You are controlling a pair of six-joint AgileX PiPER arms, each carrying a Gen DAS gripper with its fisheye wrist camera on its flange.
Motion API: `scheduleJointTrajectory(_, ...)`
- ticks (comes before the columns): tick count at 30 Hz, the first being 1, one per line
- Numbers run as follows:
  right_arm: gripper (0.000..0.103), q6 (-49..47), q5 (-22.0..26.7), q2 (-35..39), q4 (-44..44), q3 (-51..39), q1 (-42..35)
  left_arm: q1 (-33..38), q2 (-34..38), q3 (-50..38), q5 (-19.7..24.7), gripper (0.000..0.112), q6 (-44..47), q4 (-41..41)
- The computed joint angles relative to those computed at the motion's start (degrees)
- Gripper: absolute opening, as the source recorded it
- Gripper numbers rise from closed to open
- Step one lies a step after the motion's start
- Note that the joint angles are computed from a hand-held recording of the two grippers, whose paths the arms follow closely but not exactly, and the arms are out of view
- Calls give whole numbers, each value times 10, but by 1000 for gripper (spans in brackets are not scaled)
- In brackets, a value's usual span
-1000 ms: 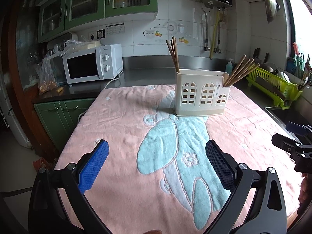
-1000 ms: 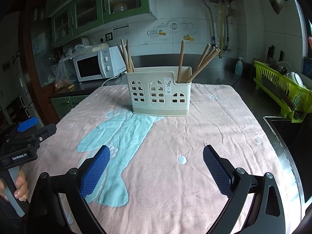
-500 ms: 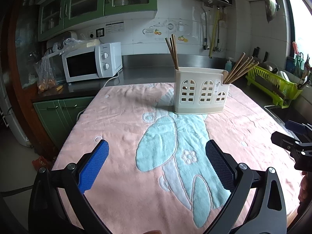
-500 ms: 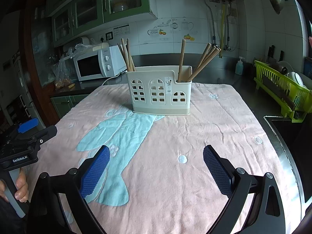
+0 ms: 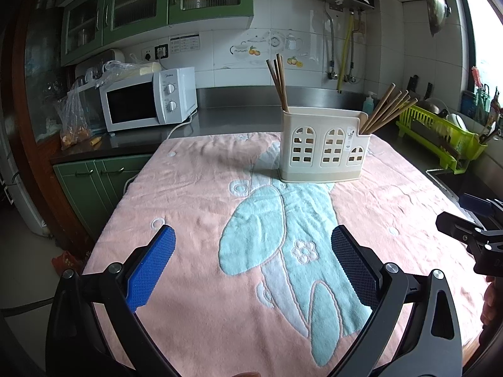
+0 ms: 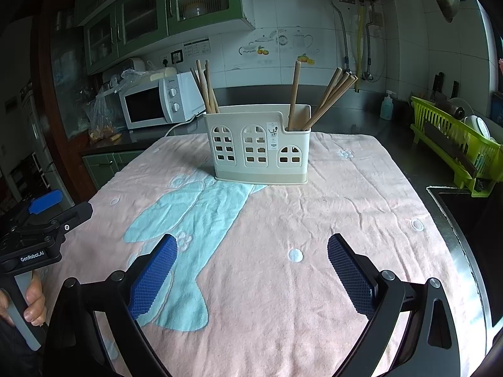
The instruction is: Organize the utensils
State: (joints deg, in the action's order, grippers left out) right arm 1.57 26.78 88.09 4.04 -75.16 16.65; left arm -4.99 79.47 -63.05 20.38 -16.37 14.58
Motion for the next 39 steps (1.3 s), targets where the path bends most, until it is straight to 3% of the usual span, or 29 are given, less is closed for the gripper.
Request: scheduleJointTrajectory(39, 93, -16, -4, 5, 14, 3, 1, 5, 2, 3, 1, 98, 8, -10)
